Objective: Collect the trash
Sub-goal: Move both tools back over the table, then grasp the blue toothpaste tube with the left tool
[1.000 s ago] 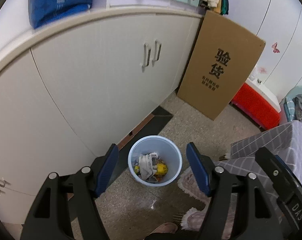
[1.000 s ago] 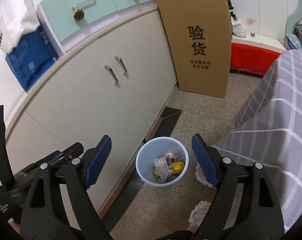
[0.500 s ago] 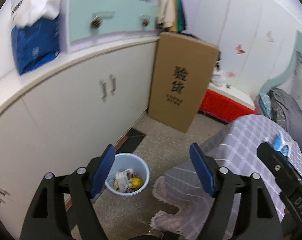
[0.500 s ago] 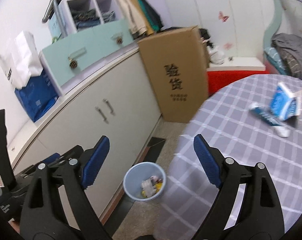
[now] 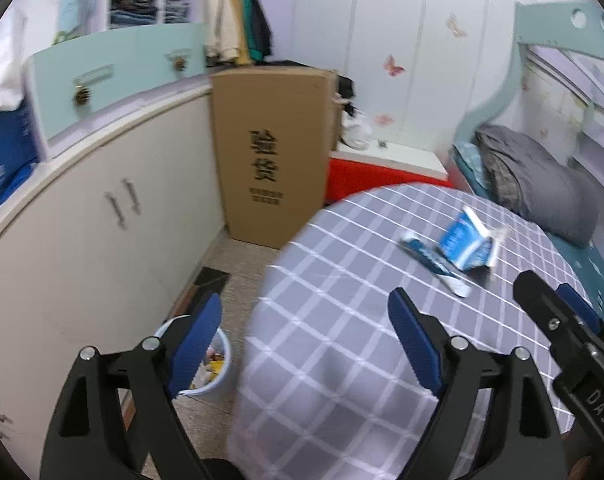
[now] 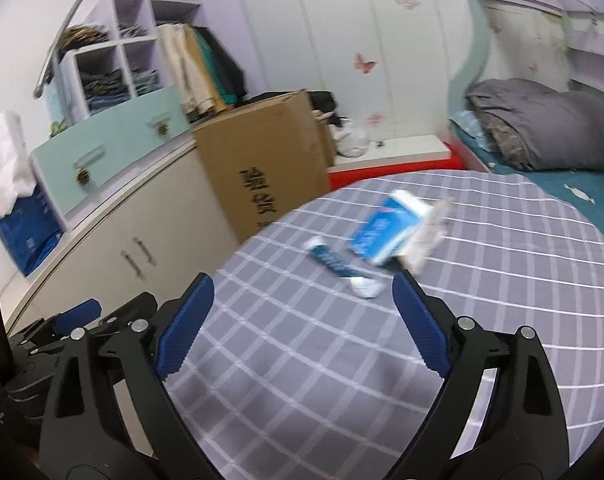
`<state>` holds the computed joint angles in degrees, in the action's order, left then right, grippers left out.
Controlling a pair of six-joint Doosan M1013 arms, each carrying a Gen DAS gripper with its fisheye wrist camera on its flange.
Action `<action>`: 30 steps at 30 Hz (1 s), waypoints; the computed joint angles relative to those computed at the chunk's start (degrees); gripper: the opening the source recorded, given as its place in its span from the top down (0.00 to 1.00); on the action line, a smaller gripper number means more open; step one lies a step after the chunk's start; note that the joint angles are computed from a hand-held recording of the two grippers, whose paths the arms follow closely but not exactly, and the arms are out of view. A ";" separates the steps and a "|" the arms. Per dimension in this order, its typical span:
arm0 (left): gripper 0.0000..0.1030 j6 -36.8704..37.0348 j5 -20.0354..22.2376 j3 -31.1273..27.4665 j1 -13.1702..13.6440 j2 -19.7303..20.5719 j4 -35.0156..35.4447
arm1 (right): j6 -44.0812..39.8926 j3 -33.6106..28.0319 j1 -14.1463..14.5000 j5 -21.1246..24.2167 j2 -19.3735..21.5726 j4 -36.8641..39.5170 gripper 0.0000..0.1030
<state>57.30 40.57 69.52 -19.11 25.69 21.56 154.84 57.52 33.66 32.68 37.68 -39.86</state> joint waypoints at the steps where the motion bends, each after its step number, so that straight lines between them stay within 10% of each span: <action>1: 0.19 1.29 1.09 -1.33 -0.42 0.93 -1.21 | 0.87 0.71 -0.27 0.11 -0.37 -0.53 0.13; 12: 0.19 6.13 10.65 -13.43 -2.51 9.95 -7.20 | 6.08 5.48 -4.27 1.86 -2.45 -0.39 0.12; 30: 0.19 1.21 12.86 -23.13 -3.23 17.72 -7.33 | 19.33 7.80 -6.18 -1.01 -2.38 -5.60 0.08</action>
<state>58.51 53.43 46.39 -22.34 43.40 14.23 174.17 65.32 27.48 31.67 35.30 -45.46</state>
